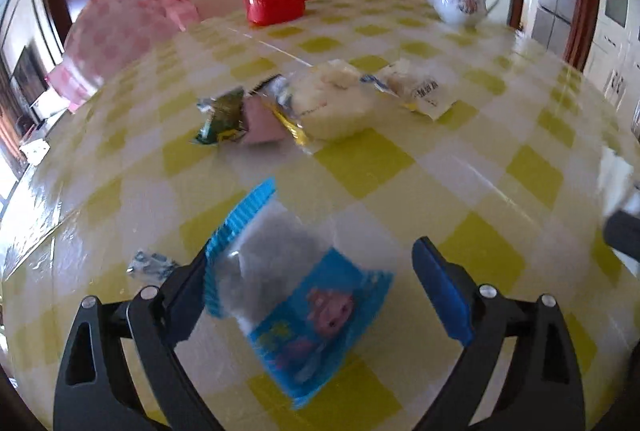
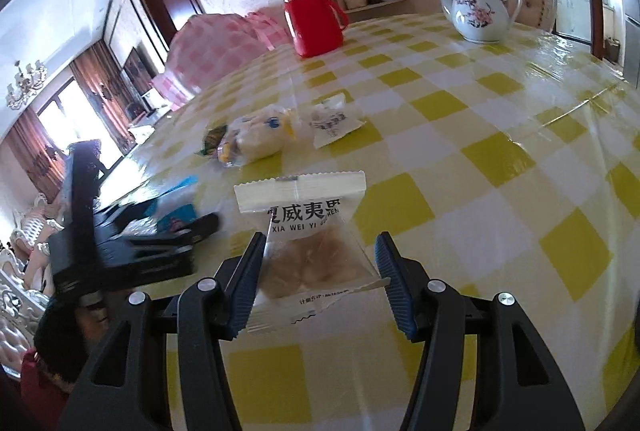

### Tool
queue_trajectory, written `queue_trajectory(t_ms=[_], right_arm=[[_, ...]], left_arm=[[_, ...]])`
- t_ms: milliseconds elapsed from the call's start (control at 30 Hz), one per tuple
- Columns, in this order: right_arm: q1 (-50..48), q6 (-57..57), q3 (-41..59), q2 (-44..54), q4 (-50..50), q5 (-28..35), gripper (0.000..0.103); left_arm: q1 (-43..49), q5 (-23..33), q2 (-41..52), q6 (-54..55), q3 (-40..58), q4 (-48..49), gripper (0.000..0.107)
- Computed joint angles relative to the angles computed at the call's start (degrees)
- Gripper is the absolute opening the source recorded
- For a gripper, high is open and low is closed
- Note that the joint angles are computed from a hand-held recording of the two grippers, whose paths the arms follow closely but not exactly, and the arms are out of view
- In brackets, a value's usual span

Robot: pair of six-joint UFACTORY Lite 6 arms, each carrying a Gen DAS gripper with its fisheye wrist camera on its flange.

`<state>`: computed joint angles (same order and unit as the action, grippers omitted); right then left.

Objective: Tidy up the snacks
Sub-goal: 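Grasp the blue-printed snack bag with the left tool and lift it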

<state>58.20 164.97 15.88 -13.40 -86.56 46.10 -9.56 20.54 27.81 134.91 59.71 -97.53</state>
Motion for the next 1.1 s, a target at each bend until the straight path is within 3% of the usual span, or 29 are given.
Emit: queue_trajectory(t_ms=[33,67,167,567,800,1100], right_arm=[[0.9,-0.1,0.8,1.0,0.5,0.4,0.056],[1.5,-0.1,1.5,2.0,0.7,0.4,0.056],[1.8,-0.8,3.3,4.5,0.3,-0.3,0.056],[5.7,0.2,6.6,8.4,-1.1,0.0,0.055],[12.0,-0.4,12.2,15.0,1.7,2.4,0.056],[17.4,-0.2,17.4,19.6,3.6,4.0,0.056]], left_arm=[[0.0,-0.2,0.2,-1.1,0.0,1.7,0.083],[0.4,-0.3,0.2,-2.3,-0.2,3.6,0.061],[3.0,2.8,-1.2,-12.6,-0.3,13.1,0.046],[11.5,8.7,-15.1,2.2,-18.7,2.4,0.046],[20.5,15.6,-20.8,0.4,-24.5,5.7,0.046],[38.4,24.5,-28.8,-4.0,-30.4,15.2,0.046]])
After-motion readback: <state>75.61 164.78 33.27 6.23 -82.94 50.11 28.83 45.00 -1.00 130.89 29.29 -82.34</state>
